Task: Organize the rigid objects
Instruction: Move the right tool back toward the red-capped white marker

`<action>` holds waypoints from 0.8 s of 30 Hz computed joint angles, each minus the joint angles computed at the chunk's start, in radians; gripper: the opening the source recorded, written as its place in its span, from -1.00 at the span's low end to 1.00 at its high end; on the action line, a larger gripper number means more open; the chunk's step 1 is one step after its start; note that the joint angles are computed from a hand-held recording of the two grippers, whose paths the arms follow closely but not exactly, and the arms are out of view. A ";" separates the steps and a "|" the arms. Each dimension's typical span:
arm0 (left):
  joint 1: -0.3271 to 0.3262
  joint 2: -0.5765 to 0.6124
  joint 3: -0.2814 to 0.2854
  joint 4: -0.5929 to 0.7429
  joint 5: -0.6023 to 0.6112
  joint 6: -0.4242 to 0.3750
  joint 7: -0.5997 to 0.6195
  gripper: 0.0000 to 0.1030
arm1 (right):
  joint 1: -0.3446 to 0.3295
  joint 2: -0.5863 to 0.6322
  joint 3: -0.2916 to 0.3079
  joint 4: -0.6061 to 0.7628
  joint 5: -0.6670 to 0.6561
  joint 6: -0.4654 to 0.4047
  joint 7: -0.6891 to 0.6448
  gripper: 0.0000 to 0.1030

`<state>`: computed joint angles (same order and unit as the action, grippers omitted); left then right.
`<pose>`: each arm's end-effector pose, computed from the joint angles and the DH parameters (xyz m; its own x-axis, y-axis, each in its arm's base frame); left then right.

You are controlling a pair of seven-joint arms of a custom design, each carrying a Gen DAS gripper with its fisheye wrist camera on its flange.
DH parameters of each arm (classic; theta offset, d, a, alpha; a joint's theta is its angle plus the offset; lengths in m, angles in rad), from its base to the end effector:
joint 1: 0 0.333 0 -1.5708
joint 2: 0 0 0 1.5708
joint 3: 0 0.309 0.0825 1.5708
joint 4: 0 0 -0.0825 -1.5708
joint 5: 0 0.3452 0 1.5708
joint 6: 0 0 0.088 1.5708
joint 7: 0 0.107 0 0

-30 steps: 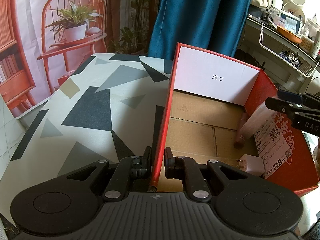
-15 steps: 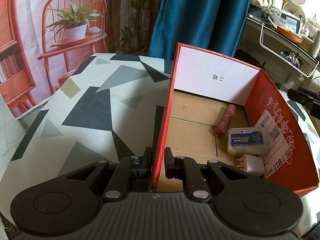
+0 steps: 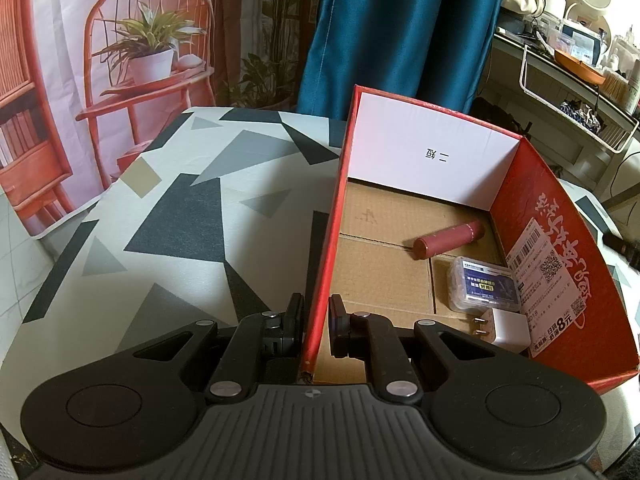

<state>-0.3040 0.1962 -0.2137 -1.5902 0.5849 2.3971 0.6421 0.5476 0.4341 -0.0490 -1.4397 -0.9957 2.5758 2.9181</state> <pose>0.5549 -0.2958 0.5931 0.0874 -0.9932 0.0771 -0.7162 -0.1165 -0.6881 0.5982 0.3499 0.5221 -0.1134 -0.9905 -0.0774 -0.5111 0.1250 -0.8504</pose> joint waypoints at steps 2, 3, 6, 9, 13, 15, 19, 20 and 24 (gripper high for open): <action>0.001 -0.002 0.000 -0.002 -0.002 0.001 0.002 -0.72 | -0.002 -0.014 0.002 -0.040 0.012 -0.007 0.030 0.95; 0.001 -0.002 0.000 -0.003 -0.001 0.001 0.002 -0.72 | -0.005 -0.016 0.007 -0.053 0.022 -0.012 0.029 0.95; 0.002 -0.003 0.000 -0.005 -0.002 0.002 0.003 -0.72 | -0.015 -0.003 0.027 -0.057 0.054 -0.039 -0.037 0.95; 0.003 -0.006 0.000 -0.009 -0.002 0.005 0.000 -0.72 | -0.021 0.030 0.048 -0.021 0.104 -0.082 -0.168 0.91; 0.004 -0.005 -0.001 -0.009 -0.002 0.005 0.000 -0.72 | -0.031 0.055 0.068 -0.001 0.186 -0.081 -0.301 0.87; 0.004 -0.006 0.000 -0.011 -0.002 0.007 0.000 -0.72 | -0.025 0.067 0.069 0.014 0.215 -0.105 -0.350 0.87; 0.004 -0.006 -0.001 -0.011 -0.002 0.008 0.000 -0.72 | -0.026 0.068 0.063 0.000 0.263 -0.116 -0.380 0.86; 0.004 -0.004 -0.001 -0.009 -0.002 0.008 -0.001 -0.72 | -0.030 0.063 0.062 -0.009 0.273 -0.106 -0.371 0.85; 0.003 -0.003 0.000 -0.007 -0.002 0.007 -0.001 -0.72 | -0.042 0.066 0.066 -0.007 0.313 -0.097 -0.375 0.84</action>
<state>-0.3006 0.1935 -0.2141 -1.5974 0.5832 2.4042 0.6410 0.5059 0.5006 0.0170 -1.4470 -0.6831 2.4787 2.5435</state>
